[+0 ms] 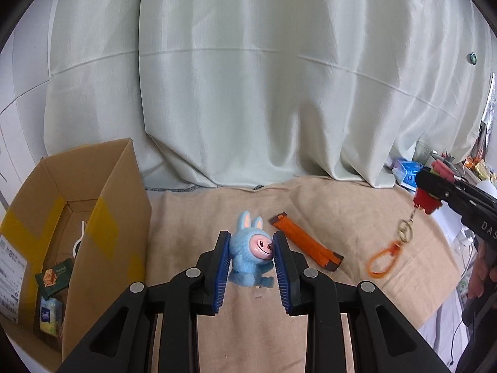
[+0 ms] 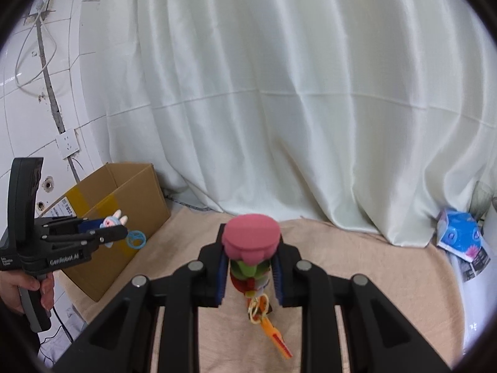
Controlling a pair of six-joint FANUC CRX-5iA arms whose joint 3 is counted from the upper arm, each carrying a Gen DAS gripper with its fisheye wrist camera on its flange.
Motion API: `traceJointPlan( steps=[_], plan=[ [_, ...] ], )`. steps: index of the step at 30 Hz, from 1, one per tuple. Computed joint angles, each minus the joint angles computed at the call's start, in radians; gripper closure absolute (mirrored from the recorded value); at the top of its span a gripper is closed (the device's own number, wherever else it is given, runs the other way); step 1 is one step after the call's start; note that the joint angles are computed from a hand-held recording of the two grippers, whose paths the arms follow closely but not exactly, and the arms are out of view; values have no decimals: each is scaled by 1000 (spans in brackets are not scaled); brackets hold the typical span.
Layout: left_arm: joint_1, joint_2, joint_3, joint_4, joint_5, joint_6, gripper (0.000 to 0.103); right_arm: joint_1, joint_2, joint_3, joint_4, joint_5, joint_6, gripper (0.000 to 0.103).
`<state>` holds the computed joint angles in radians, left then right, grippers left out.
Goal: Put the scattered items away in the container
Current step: 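Carry the bunny with the left gripper while the right gripper carries the red-capped toy to the box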
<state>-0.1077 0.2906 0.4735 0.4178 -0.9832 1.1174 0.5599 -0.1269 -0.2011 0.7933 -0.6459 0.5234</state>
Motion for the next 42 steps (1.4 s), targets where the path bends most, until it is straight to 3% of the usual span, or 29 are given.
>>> traceJointPlan(
  steps=[11, 21, 28, 36, 42],
  plan=[
    [57, -29, 33, 26, 0, -33, 75, 41, 34, 68, 31, -24, 17, 76],
    [212, 39, 257, -4, -78, -30, 75, 94, 240, 379, 54, 25, 122, 76],
    [304, 119, 381, -48, -131, -2, 75, 139, 479, 717, -112, 40, 331, 76],
    [364, 198, 427, -79, -181, 19, 75, 171, 760, 1156, -402, -129, 630, 76],
    [362, 212, 371, -96, -176, 24, 75, 169, 881, 1317, -500, -233, 693, 76]
  ],
)
